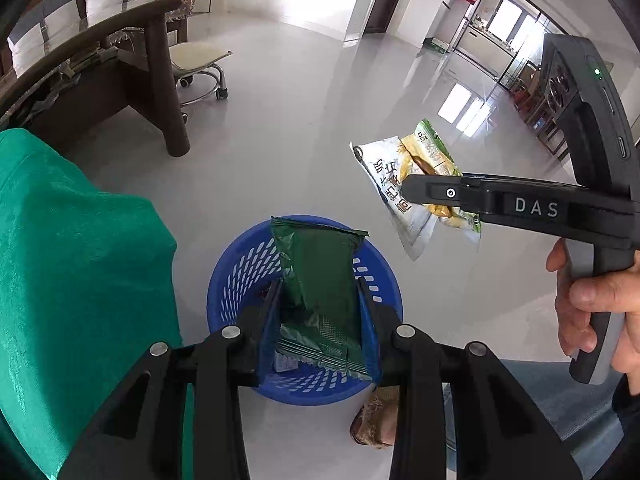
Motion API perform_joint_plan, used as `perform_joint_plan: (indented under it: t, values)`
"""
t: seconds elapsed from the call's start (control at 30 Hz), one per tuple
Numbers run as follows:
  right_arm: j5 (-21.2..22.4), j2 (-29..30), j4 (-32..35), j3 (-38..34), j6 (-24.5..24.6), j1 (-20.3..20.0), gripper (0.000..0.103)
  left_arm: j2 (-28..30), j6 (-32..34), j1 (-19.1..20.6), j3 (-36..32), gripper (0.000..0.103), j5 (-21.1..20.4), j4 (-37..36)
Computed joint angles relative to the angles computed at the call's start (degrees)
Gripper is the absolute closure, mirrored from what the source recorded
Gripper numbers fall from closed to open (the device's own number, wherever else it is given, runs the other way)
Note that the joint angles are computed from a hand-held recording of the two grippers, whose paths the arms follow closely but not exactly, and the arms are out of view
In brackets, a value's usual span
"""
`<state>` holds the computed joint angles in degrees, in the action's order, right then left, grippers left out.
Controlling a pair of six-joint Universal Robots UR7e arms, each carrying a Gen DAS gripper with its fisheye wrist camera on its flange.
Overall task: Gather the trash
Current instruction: 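Bring both open tools back over the table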
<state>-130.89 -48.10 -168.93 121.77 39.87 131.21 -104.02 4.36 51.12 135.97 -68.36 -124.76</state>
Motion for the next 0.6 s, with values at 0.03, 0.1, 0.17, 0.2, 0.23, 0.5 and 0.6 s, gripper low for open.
perform_joint_plan:
  t: [0.03, 0.1, 0.17, 0.2, 0.23, 0.5, 0.6]
  values:
    - [0.6, -0.1, -1.7, 0.6, -0.1, -0.3, 0.041, 0.9, 0.7, 0.4, 0.3, 0.059, -0.5, -1.7]
    - [0.2, -0.5, -3.9, 1.4, 0.3, -0.3, 0.03, 1.3, 0.6, 0.6, 1.0, 0.024, 0.6, -3.6]
    - [-0.3, -0.7, -5.7, 1.6, 0.0, 0.2, 0.03, 0.4, -0.3, -0.2, 1.8, 0.016, 2.5, -4.9]
    - [-0.8, -0.7, -6.2, 1.5, 0.1, 0.5, 0.03, 0.3, -0.6, -0.3, 1.4, 0.016, 2.7, -4.5]
    - [-1.6, -0.6, -6.5, 1.4, 0.2, 0.8, 0.028, -0.5, -1.2, -0.4, 1.0, 0.015, 3.0, -3.4]
    - [-11.5, 2.3, 8.5, -5.1, 5.0, 5.0, 0.005, -16.7, -2.6, -6.5, -2.2, 0.005, 8.9, 9.8]
    - [-14.6, 4.9, 15.1, -8.6, 6.6, 7.2, 0.005, -23.2, -1.6, -6.8, -3.8, 0.005, 12.2, 17.7]
